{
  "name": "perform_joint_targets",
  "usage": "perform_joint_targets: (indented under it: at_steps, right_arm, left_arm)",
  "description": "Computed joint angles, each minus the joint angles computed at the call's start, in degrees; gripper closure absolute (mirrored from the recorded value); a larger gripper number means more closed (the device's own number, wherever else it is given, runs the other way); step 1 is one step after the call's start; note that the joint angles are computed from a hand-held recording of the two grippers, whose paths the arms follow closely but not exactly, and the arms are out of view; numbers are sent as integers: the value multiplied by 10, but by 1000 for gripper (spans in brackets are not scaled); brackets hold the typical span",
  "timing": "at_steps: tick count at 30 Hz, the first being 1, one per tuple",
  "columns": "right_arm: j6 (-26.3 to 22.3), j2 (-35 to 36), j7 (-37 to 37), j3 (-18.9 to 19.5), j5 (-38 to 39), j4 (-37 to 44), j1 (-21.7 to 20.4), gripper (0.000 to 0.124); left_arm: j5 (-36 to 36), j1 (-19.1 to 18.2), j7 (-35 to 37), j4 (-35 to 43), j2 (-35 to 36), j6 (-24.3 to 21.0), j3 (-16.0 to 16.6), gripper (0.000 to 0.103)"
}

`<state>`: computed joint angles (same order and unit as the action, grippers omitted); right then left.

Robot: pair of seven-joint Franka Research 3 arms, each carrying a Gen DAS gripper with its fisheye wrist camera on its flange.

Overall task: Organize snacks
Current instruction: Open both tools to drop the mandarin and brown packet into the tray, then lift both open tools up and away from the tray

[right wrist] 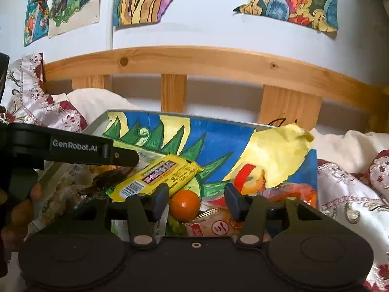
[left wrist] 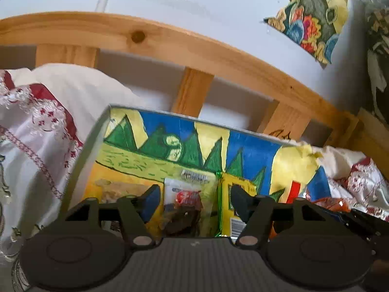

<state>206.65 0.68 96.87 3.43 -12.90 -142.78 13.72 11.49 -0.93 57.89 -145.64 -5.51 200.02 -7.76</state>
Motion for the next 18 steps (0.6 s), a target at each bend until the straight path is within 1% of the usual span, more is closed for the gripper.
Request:
perform_joint_targets:
  at_steps: [1,3,5,6,7,8,9,11,13,16,18]
  right_arm:
    - [2,-4,-3,0,4,-4,0,64]
    - [11,-15,3,-2,6,-13,1,61]
    - [18,-25,2,-5,14,-21,4,53]
    - [24,-32,-1,-6,21,-27,6,51]
    - [28,-36,-4,-6,29,-30,8,47]
    - [34,-43,-15,-4,49,-36,11,44]
    - [40,-48,-23,-4,63,-41,14,42]
    - [50,-61,-34,-4,84,-51,19,38]
    - [57,-73,-39,-7,95,-60,24,34]
    - [68,-92,-44,-11,107,-74,31,32]
    - [72,-108,-50,-12,120,-84,35,29]
  left_arm:
    - [-28,8,18,-6,-5,7,-14,24]
    - [-85,20,53,-17,-16,18,-39,19]
    - [-105,20,63,-27,-29,28,-43,17]
    - [-125,25,75,-32,-36,31,-53,14]
    - [-150,32,91,-37,-44,34,-66,10]
    - [-183,43,113,-43,-52,41,-86,8]
    - [-204,49,127,-47,-59,45,-97,5]
    - [-240,58,151,-56,-74,52,-116,3]
    - [-257,60,161,-65,-92,51,-123,1]
    - [-240,49,143,-84,-122,42,-108,1]
    - [-236,55,132,-103,-147,43,-116,1]
